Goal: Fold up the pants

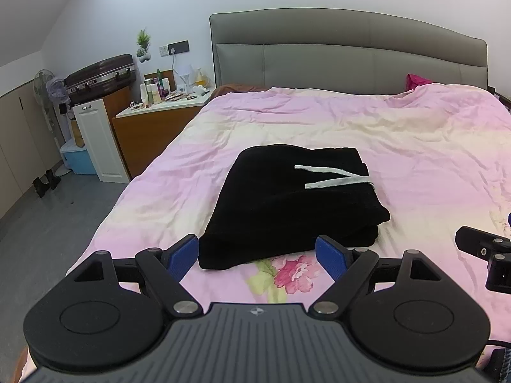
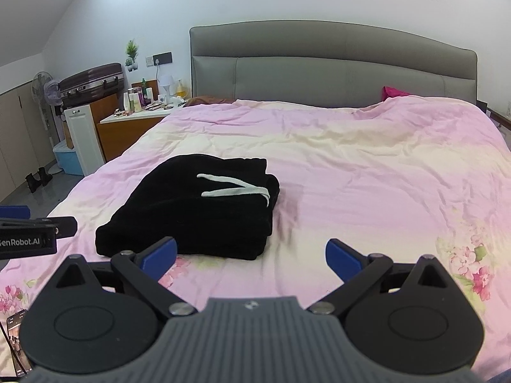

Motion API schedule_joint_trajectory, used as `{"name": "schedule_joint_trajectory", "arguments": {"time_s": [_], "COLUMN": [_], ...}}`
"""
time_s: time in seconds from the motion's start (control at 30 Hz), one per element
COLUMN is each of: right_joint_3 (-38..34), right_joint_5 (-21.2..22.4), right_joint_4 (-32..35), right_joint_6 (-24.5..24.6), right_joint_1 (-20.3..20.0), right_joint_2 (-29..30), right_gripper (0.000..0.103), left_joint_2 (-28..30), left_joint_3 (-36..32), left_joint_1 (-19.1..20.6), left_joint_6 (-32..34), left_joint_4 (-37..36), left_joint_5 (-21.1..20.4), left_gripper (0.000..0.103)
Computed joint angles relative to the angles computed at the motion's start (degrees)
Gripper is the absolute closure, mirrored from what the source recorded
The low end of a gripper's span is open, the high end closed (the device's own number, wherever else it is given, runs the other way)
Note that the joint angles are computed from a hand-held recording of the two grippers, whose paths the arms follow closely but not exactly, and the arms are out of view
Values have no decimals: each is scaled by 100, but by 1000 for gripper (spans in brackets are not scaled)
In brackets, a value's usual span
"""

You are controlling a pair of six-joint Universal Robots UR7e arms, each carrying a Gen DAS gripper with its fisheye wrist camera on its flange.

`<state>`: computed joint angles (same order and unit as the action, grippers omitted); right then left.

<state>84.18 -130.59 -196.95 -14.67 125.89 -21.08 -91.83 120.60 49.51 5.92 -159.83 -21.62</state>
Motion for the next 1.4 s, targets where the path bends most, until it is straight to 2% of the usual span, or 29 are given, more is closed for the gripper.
{"name": "schedule_joint_trajectory", "arguments": {"time_s": [1.4], "right_joint_3": [439], "right_joint_5": [134], "right_joint_4": [-412], "right_joint_6": [114], "right_joint_1": [-1], "right_joint_2": [-297], "right_gripper": [7], "left_joint_2": [-65], "left_joint_3": [40], "left_joint_1": [-201], "left_joint_6": [-132], "left_joint_4": [232], "left_joint_5": [119], "left_gripper": [6]}}
